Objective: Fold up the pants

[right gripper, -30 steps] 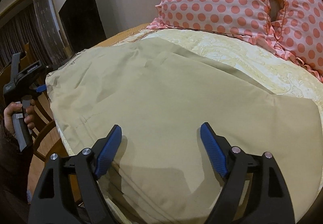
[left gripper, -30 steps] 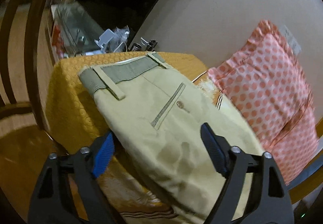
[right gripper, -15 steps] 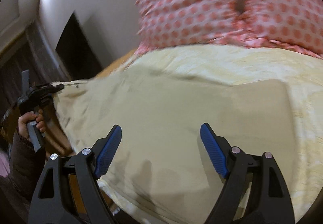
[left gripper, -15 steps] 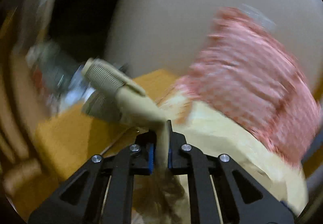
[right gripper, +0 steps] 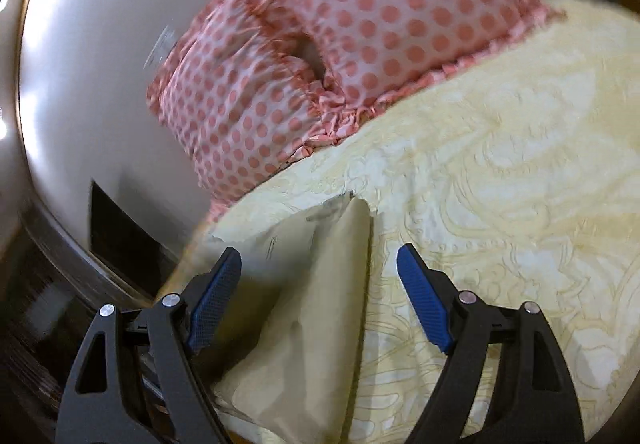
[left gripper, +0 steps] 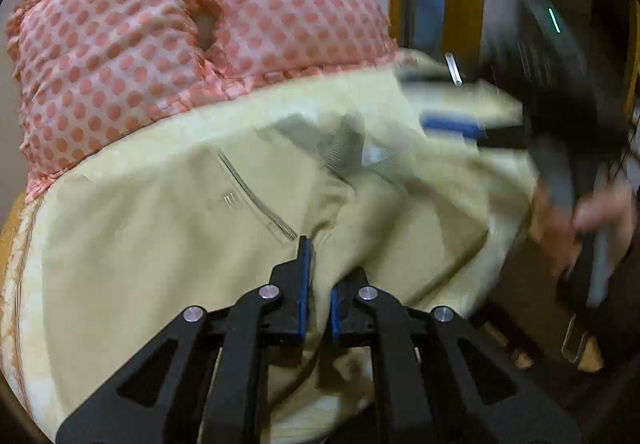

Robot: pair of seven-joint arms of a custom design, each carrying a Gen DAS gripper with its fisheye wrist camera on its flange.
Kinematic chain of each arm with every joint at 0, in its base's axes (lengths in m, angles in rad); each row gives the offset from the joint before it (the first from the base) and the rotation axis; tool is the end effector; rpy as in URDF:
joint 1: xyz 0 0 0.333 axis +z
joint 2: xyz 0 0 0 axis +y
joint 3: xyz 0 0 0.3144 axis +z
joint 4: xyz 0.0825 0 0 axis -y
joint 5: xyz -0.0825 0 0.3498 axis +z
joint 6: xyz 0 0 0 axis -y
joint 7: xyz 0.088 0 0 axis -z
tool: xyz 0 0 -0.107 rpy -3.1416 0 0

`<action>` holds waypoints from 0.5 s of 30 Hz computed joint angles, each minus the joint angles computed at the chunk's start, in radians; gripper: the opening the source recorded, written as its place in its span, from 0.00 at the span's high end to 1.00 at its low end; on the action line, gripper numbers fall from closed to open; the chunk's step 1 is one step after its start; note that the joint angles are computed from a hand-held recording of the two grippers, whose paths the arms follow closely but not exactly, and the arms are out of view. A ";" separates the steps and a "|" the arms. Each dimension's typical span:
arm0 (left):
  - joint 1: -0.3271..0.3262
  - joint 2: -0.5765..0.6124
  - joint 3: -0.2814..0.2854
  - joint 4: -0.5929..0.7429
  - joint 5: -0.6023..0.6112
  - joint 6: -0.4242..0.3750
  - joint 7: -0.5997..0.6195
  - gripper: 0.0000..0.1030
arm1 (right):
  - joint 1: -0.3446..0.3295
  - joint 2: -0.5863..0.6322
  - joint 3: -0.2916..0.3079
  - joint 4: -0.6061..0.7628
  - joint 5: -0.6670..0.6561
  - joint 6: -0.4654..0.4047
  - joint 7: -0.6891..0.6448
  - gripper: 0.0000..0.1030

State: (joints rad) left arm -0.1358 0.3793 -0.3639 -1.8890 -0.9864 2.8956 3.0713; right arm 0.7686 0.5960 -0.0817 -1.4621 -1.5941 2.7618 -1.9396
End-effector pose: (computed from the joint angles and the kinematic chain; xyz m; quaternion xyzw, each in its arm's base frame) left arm 0.5860 -0.2381 0.3850 -0.2432 0.8831 -0.3675 0.1612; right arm 0.5126 0.4912 0.3924 -0.3607 0.7578 -0.0997 0.5346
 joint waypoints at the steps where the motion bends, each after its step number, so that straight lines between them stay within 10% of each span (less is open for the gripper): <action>1: 0.010 -0.008 -0.035 -0.026 -0.103 0.065 0.136 0.88 | -0.009 0.009 -0.008 0.010 -0.041 0.040 0.075 0.20; 5: 0.100 -0.102 -0.059 -0.070 -0.215 -0.102 0.228 0.71 | -0.063 0.077 0.017 0.093 0.069 0.138 -0.050 0.20; 8: 0.142 -0.148 -0.015 -0.035 -0.325 -0.237 0.202 0.36 | -0.102 0.121 0.087 0.150 0.314 0.088 -0.392 0.20; 11: 0.113 -0.063 0.077 0.110 -0.303 -0.142 -0.021 0.30 | -0.068 0.130 0.092 0.192 0.417 -0.049 -0.575 0.28; 15: 0.115 0.046 0.156 0.239 -0.112 -0.148 -0.417 0.31 | -0.075 0.170 0.121 0.260 0.503 0.008 -0.806 0.36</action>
State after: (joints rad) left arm -0.0206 0.4254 -0.2083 -1.6502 -1.0984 2.7472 2.6543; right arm 0.6936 0.7658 0.0392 -1.2016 -1.0909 2.7694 -2.7452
